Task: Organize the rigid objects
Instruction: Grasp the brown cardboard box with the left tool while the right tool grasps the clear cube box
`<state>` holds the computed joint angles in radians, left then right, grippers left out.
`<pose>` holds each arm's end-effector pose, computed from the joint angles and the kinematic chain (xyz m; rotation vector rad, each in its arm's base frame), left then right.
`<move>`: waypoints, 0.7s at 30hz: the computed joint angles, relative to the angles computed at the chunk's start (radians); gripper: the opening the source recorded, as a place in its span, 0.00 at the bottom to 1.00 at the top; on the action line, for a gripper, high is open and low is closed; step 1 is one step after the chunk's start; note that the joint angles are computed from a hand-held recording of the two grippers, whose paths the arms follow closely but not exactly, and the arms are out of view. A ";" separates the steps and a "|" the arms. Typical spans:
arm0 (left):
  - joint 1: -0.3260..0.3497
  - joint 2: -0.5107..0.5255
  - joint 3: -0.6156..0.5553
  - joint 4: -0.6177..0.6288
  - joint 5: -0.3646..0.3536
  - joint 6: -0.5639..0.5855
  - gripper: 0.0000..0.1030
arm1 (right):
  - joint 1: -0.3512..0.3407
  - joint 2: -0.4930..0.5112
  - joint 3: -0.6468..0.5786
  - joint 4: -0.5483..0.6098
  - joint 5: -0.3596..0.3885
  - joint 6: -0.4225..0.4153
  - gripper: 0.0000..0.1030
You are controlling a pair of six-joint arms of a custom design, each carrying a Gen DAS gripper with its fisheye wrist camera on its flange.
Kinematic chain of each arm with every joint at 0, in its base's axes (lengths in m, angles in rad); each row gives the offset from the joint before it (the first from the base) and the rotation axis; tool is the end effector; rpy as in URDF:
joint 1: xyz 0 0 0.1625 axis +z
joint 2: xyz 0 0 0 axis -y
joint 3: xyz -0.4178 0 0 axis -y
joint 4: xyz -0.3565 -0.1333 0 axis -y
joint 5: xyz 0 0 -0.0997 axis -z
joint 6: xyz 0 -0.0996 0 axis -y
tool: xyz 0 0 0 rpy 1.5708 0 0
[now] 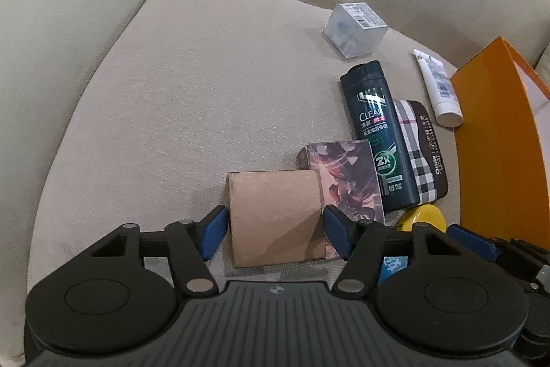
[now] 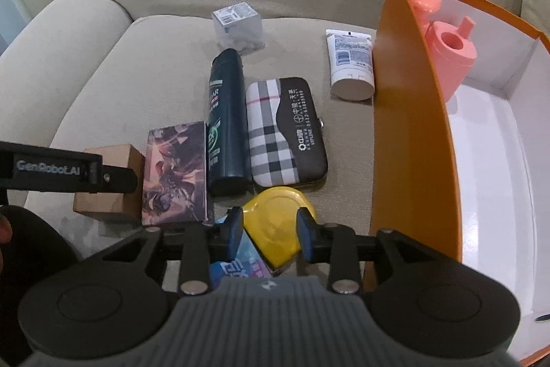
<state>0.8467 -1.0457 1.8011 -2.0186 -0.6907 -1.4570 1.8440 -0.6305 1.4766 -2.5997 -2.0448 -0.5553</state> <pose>-0.2035 -0.5473 0.1889 -0.6827 2.2582 -0.8140 0.2702 -0.6387 0.0729 1.0106 -2.4437 0.1501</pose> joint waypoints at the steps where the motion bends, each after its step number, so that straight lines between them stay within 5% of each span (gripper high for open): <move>1: 0.000 -0.002 0.006 -0.013 0.000 0.006 0.69 | 0.001 0.001 -0.002 0.001 0.000 0.003 0.36; 16: 0.020 -0.021 -0.014 0.015 0.073 0.040 0.67 | 0.027 0.101 -0.165 0.014 0.057 -0.055 0.39; 21: 0.051 -0.022 -0.058 0.035 0.121 0.070 0.67 | 0.043 0.209 -0.338 0.055 0.090 -0.132 0.58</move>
